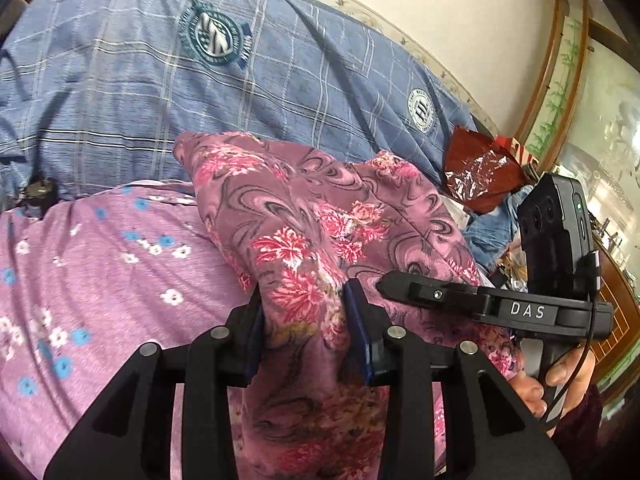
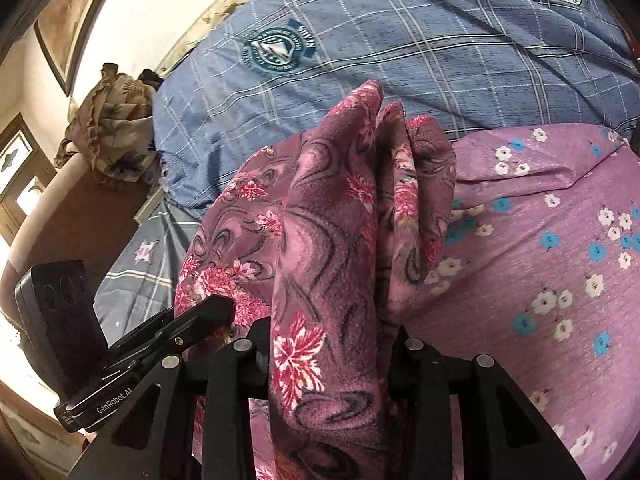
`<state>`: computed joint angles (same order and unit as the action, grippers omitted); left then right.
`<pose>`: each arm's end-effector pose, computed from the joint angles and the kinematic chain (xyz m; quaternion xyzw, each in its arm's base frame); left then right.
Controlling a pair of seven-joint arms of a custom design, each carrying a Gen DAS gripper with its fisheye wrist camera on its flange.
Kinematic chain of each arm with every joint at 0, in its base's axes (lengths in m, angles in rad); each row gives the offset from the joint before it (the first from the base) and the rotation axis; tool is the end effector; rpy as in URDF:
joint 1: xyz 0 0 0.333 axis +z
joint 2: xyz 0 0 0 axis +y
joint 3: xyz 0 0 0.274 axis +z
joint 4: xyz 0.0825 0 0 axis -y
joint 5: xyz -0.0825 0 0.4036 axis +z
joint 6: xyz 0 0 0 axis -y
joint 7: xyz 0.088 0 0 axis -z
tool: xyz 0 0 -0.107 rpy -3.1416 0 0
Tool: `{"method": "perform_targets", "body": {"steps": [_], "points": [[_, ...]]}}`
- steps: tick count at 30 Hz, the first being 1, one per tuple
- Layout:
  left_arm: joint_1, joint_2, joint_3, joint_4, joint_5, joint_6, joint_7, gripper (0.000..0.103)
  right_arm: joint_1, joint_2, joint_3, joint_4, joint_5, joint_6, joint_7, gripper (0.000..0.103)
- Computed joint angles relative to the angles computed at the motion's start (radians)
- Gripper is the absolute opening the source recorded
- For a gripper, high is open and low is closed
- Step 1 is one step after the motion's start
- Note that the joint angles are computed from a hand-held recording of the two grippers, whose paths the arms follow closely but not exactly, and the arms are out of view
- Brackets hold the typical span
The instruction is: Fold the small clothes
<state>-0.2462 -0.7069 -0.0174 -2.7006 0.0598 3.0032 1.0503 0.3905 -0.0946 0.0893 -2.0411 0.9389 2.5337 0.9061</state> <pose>0.4082 -0.1150 0.5218 -0.6776 0.5539 -0.4371 0.2072 0.5296 0.2667 0.4975 -0.7766 0.4544 0.0249 0.4357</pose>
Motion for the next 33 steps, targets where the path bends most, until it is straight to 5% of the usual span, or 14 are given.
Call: {"method": "perform_targets", "body": {"steps": [5, 13, 33], "points": [[0.081, -0.058, -0.095, -0.021, 0.058, -0.035, -0.064, 0.035, 0.014, -0.039, 0.0, -0.046, 0.044, 0.008, -0.026, 0.036], [0.117, -0.029, -0.141, 0.0, 0.131, -0.115, -0.117, 0.035, 0.016, 0.0, 0.001, -0.042, 0.012, 0.005, 0.01, 0.035], [0.122, 0.014, -0.142, 0.024, 0.197, -0.2, -0.153, 0.035, -0.004, 0.088, 0.029, 0.006, -0.032, -0.016, 0.06, 0.035]]}}
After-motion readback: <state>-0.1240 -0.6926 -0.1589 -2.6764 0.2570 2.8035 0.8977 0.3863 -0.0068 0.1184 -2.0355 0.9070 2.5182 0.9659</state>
